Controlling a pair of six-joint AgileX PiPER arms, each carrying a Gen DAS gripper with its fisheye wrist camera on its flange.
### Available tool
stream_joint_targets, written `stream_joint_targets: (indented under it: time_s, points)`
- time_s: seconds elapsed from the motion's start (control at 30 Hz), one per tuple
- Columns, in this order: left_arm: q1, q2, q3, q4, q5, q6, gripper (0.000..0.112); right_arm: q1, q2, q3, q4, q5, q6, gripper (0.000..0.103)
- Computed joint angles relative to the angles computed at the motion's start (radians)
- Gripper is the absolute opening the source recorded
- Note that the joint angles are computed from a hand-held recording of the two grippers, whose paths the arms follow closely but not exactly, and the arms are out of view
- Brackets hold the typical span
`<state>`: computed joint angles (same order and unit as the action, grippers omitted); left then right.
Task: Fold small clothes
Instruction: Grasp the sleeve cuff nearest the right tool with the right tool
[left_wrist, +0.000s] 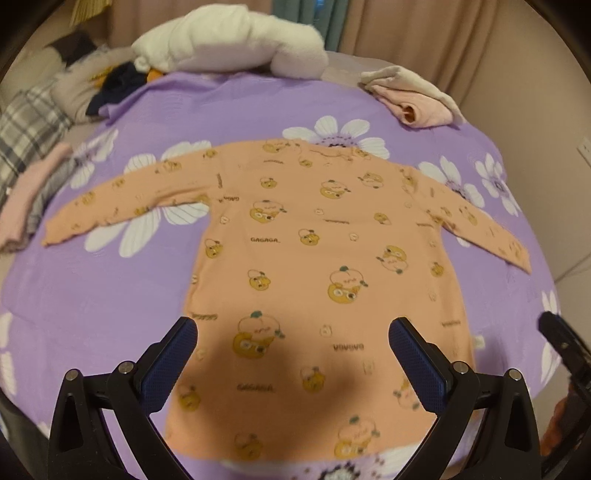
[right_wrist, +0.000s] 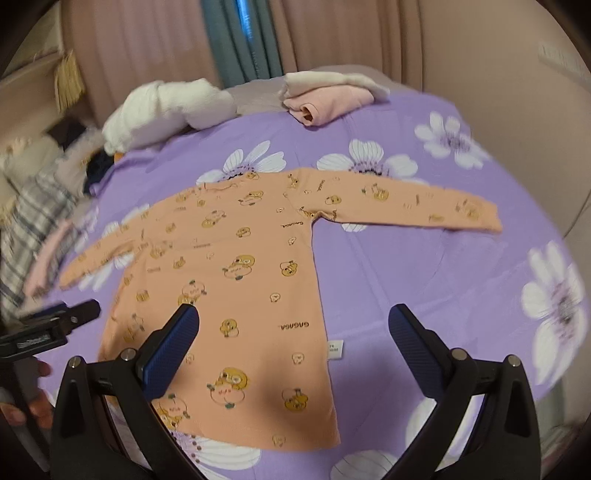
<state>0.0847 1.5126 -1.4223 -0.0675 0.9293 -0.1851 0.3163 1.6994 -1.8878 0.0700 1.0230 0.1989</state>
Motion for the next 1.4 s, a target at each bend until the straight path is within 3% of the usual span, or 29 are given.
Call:
stream_joint_targets:
  time_s: [0.3, 0.47, 0.63, 0.77, 1.07, 1.13, 1.2, 1.33, 1.4]
  points:
    - [0.075, 0.108, -0.034, -0.321, -0.077, 0.206, 0.102, -0.321, 0.079, 0.127, 0.348, -0.149, -0.075, 0.098]
    - [0.071, 0.177, -0.096, -0.321, -0.083, 0.182, 0.102, -0.463, 0.196, 0.108, 0.514, -0.19, -0.119, 0.088]
    - [0.074, 0.236, -0.154, -0.317, -0.063, 0.139, 0.103, -0.552, 0.346, -0.02, 0.623, -0.187, -0.106, 0.075]
    - [0.07, 0.273, -0.204, -0.286, -0.046, 0.092, 0.103, -0.591, 0.46, -0.147, 0.622, -0.186, -0.034, 0.068]
    - [0.05, 0.332, -0.284, -0.207, -0.008, 0.003, 0.103, -0.661, 0.646, -0.352, 0.741, -0.213, 0.02, 0.039]
    - [0.048, 0.343, -0.299, -0.194, 0.007, -0.014, 0.103, -0.659, 0.691, -0.437, 0.68, -0.18, 0.098, 0.021]
    - [0.045, 0.355, -0.317, -0.18, 0.026, -0.034, 0.102, -0.658, 0.728, -0.5, 0.639, -0.157, 0.144, 0.01]
    - [0.049, 0.371, -0.341, -0.161, 0.062, -0.057, 0.103, -0.656, 0.746, -0.538, 0.612, -0.157, 0.094, 0.009]
    - [0.055, 0.375, -0.35, -0.157, 0.075, -0.062, 0.103, -0.638, 0.745, -0.585, 0.533, -0.116, 0.101, 0.009]
